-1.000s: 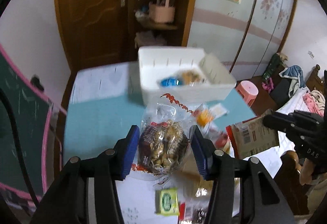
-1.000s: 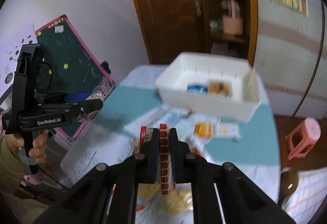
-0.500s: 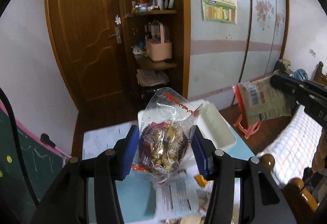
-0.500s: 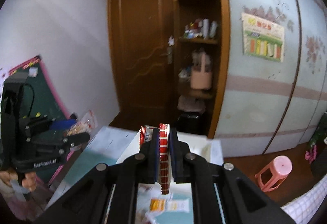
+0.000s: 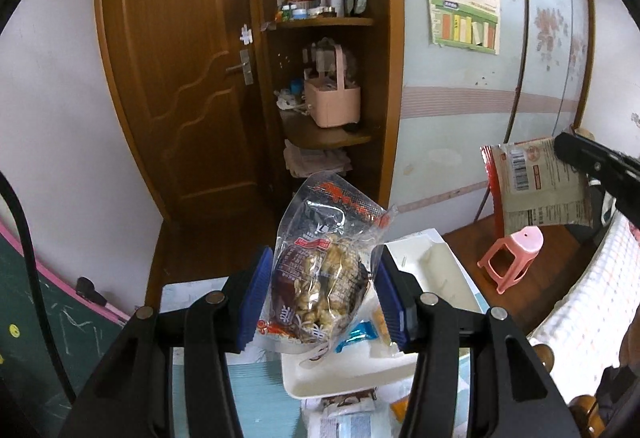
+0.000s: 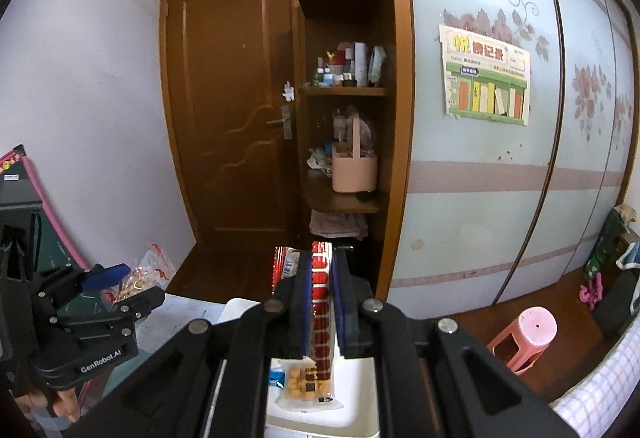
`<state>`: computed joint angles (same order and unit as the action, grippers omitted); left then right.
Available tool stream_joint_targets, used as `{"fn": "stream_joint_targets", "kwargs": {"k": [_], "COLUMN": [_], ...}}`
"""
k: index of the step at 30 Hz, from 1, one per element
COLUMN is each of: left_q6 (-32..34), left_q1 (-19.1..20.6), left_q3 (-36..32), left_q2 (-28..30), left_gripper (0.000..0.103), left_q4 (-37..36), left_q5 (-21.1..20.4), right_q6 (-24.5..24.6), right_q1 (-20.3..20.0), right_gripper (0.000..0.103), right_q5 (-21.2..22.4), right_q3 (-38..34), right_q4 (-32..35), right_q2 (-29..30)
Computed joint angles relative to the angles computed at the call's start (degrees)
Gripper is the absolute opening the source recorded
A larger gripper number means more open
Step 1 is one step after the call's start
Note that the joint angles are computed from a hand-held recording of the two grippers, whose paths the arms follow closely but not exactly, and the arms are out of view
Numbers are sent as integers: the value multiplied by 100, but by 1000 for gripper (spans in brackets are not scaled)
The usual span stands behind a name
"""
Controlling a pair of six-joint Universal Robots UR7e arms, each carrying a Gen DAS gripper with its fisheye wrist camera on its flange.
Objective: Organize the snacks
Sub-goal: 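Lower both held snacks into the white tray and release them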
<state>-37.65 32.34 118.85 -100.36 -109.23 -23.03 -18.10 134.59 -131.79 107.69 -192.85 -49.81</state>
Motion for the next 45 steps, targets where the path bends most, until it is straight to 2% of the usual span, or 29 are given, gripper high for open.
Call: {"fn": "stream_joint_targets", "kwargs": {"k": [5,10,23,26,27,28,29,32,34,41,45], "left_q6": [513,785,1093,1125,1166,1135,1065,927,862,840,841], "left_q1": [470,847,1613,1778,1875,1937,2011,2188,2236,2147,2068], "left_q3": [24,51,0,-12,-42,-76,-112,-192,-187,15,25], "left_q2": [362,672,1573,1785,1869,1900,1925,2053,2091,2006,1936], "left_gripper": [49,49,50,59,72,93,101,102,102,102,102], "left_q4": [-799,-1299,-2042,-2225,-2316,-2287,-2218,-2140,-2015,-1855,-1738], "left_q5": [-180,-378,-505,-519,-625,-711,-832,-1000,-1016,-990,-1019], "right_q6": [-29,60,501,650,692,770,894,1159,1224,1367,1613], "right_q1": [-140,-282,-730,-838,-878,-925,-974,-1079,-1122,-1199,-1254], "right_gripper": [9,9,10,11,11,15,21,42,46,48,48], "right_q5": [-105,-125,-104,-133,-148,-172,-200,-208,-179,-63,50], "right_q3": [-219,-274,-407,-490,-532,-580,-631,-681,-635,-564,-502], "right_q4": [97,251,838,1065,1152,1323,1540,1859,1839,2047,2256], "right_q2": [280,447,860,970,1012,1049,1081,1129,1133,1070,963]}}
